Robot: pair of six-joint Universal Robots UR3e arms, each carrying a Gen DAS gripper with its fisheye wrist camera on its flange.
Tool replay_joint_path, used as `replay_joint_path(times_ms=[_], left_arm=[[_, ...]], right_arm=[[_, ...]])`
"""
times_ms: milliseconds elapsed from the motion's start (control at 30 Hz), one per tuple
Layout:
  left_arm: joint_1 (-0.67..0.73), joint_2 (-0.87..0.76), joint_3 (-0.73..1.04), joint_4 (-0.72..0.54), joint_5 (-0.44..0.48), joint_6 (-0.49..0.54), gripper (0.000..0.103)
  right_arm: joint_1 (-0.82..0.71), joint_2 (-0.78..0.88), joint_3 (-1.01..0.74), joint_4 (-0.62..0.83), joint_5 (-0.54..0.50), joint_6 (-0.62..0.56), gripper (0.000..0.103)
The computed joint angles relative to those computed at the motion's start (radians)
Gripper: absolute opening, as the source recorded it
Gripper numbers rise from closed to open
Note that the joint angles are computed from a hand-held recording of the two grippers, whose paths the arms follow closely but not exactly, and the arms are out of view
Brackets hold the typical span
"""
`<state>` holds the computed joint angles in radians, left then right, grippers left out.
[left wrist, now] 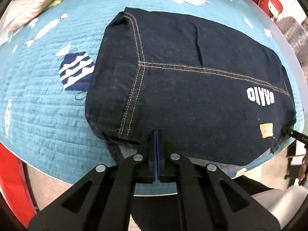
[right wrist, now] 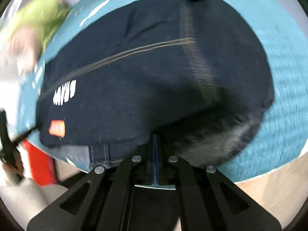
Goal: Fold large clothes
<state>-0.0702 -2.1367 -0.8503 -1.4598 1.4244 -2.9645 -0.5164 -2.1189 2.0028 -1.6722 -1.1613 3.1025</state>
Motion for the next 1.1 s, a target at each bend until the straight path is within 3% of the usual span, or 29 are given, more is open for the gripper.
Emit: replay_joint_path(times_ms=[133,333,433,567,633,700,733,767,800,867,900,967,1100], left_arm=[[-0.034,-0.033,-0.015,0.067,0.048,-0.024,0.002],[-0.044,-0.065,-0.013,0.096,0.041,-0.059,0.002],[-0.04,-0.078,0.003,0.093,0.034,-0.055,0.002],[-0.046,-0.054,-0.034,0.108,0.049,-0.062,0.002],[-0.029,-0.058,0.0,0.077,0.052,-0.039,0.002],[-0.025,-0.068,0.05,0.024,0.046,-0.034,0.002],[-0.023,-0.077,0.079,-0.005,0.036,-0.035,0.006],[-0.02,-0.077,0.094,-0.024,0.029,-0.035,0.014],[-0.017,-0.085,0.131,-0.061,0.007,-0.031,0.02],[-0.018,-0.076,0.15,-0.076,-0.015,-0.009,0.056],[-0.031,-0.072,0.154,-0.062,0.012,-0.009,0.063],[-0.059,-0.077,0.186,-0.051,0.067,0.011,0.068],[-0.062,-0.111,0.282,-0.09,0.046,0.026,0.074]], right_arm=[[0.119,0.016,0.022,-0.125,-0.097,0.107,0.0],[-0.06,-0.101,0.093,-0.008,0.034,0.026,0.0],[-0.054,-0.095,0.106,-0.016,0.054,0.045,0.0],[-0.192,-0.097,0.036,0.213,0.14,-0.06,0.005],[-0.212,-0.073,-0.007,0.288,0.172,-0.07,0.011],[-0.256,-0.083,-0.063,0.398,0.201,-0.149,0.033],[-0.273,-0.088,-0.09,0.448,0.213,-0.181,0.042],[-0.278,-0.085,-0.126,0.479,0.208,-0.192,0.063],[-0.261,-0.078,-0.149,0.464,0.193,-0.171,0.075],[-0.275,-0.089,-0.202,0.499,0.185,-0.198,0.079],[-0.251,-0.064,-0.214,0.468,0.186,-0.17,0.082],[-0.292,-0.067,-0.263,0.52,0.177,-0.187,0.084],[-0.38,-0.087,-0.293,0.537,0.168,-0.229,0.086]])
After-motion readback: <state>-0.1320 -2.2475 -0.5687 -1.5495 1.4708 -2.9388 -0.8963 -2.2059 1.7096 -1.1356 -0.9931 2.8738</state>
